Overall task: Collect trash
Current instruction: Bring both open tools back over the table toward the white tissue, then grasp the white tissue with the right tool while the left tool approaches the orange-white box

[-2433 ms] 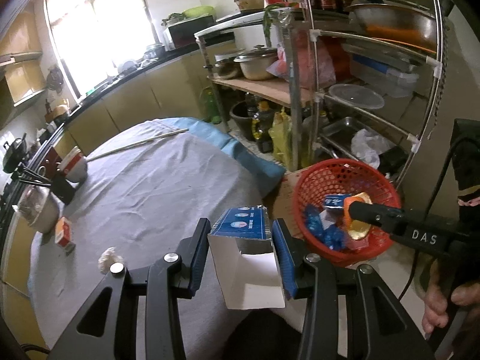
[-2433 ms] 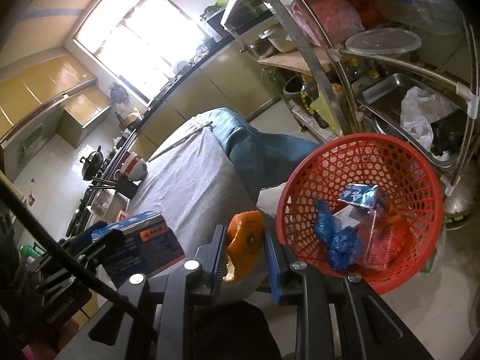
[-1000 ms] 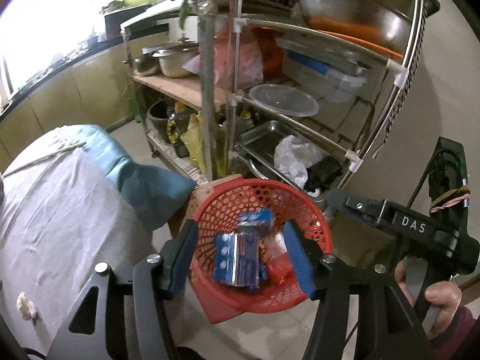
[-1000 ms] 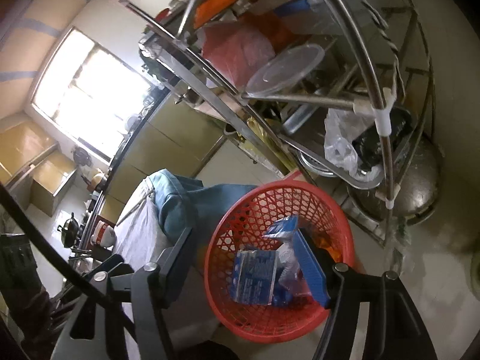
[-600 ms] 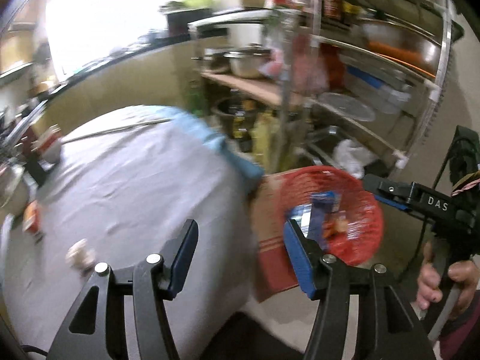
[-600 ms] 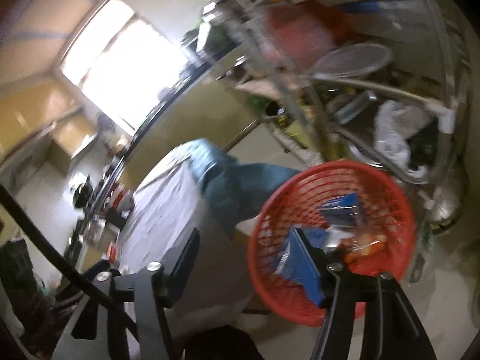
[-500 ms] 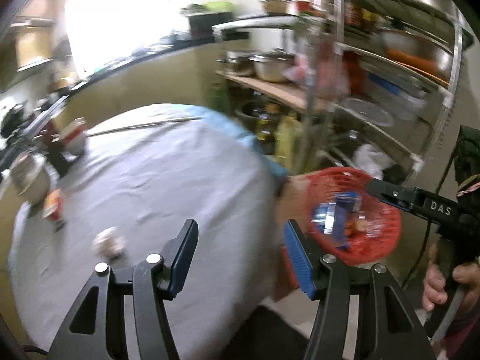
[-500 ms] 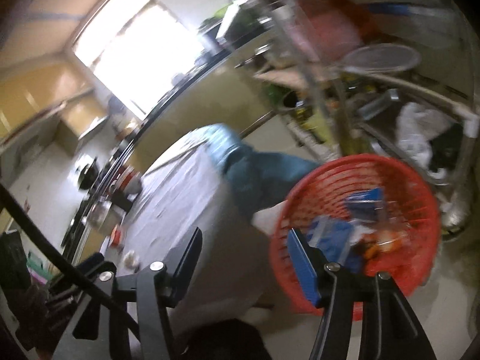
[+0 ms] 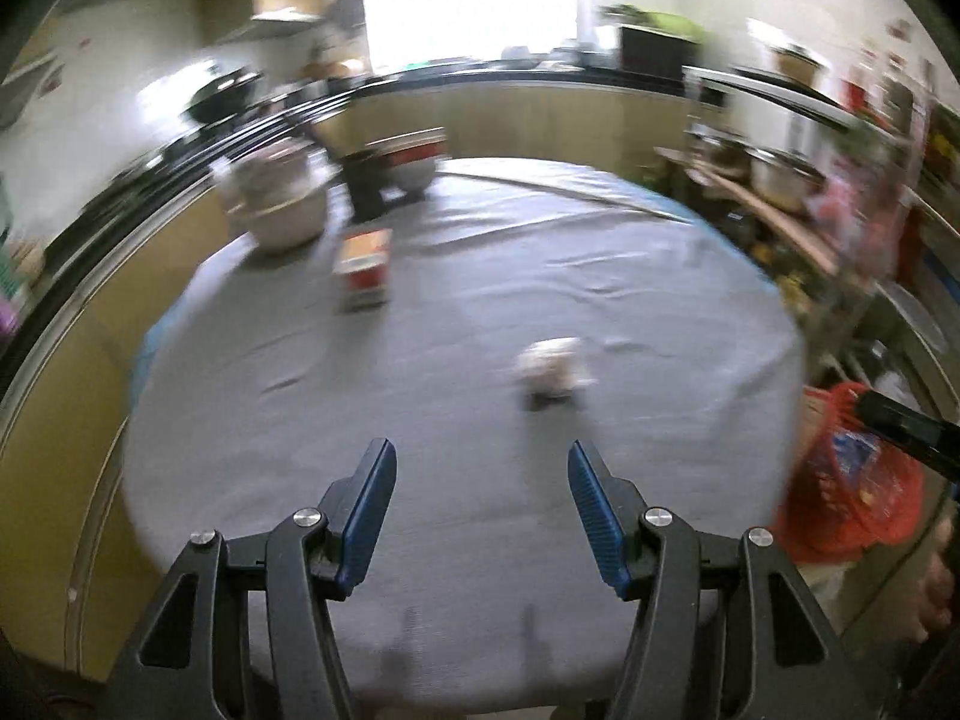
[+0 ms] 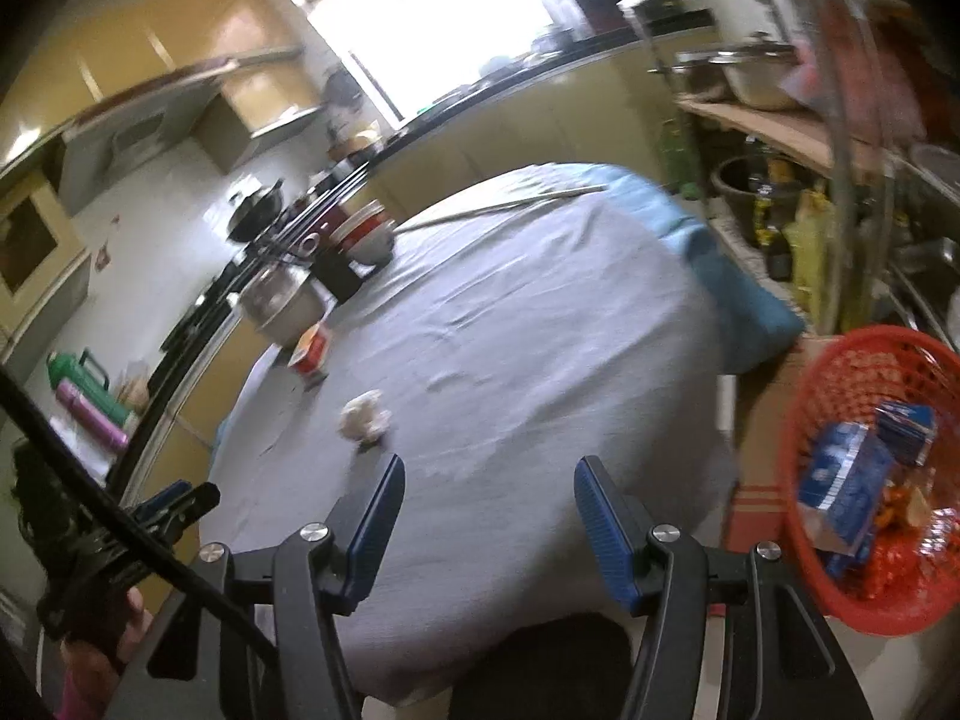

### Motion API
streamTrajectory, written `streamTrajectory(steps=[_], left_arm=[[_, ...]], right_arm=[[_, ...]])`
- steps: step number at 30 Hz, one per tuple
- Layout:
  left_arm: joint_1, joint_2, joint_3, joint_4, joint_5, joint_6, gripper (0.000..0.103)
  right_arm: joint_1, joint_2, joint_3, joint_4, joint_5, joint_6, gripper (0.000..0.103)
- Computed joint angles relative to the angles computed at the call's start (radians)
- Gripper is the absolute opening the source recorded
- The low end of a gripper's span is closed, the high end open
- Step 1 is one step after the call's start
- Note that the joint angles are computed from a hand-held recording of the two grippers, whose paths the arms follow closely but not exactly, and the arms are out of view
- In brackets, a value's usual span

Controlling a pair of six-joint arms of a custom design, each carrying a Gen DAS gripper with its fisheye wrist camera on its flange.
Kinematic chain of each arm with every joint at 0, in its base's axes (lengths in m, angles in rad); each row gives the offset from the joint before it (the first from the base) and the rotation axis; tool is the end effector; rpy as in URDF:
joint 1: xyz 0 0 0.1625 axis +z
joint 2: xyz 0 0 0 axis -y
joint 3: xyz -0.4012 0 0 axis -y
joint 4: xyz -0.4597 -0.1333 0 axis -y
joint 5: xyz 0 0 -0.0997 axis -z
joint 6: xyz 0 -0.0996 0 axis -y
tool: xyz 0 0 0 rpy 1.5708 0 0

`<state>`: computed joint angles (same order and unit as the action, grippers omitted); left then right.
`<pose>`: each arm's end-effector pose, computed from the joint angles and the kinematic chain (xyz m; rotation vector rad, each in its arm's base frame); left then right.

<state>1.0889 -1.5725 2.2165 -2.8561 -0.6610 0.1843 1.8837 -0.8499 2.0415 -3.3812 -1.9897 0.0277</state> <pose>-0.0363 -0.5266 0.2983 0.3793 2.1828 -0.8768 0.2634 -0.5128 0.0206 0.2010 -2.6834 0.9425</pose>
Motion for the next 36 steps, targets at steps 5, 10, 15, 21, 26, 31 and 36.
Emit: streamTrajectory(steps=[5,10,15,21,26,31,36], left_arm=[[0.064,-0.057,-0.011,0.008,0.021,-0.044,0.060],[0.100,-0.093,-0.021,-0.024,0.038,-0.052,0.060],[0.137,-0.108,-0.034,0.001,0.026,-0.072,0.060],[0.168,-0.118,-0.044,0.035,0.014,-0.094,0.061],[0.196,-0.111,-0.069,0.065,0.001,-0.111,0.061],[0.222,-0.056,-0.146,0.084,-0.026,-0.097,0.061],[0.244,0.056,-0.278,0.079,-0.066,-0.059,0.062]], right_arm=[[0.031,0.074,-0.095,0.093,0.029,0.005,0.063],[0.061,0.157,-0.216,0.187,0.035,-0.024,0.063],[0.073,0.243,-0.338,0.288,0.030,-0.037,0.063],[0.070,0.356,-0.495,0.409,0.003,-0.041,0.063],[0.048,0.433,-0.612,0.503,0.000,0.017,0.063],[0.037,0.498,-0.710,0.566,-0.017,0.072,0.063],[0.049,0.553,-0.772,0.586,-0.078,0.030,0.044]])
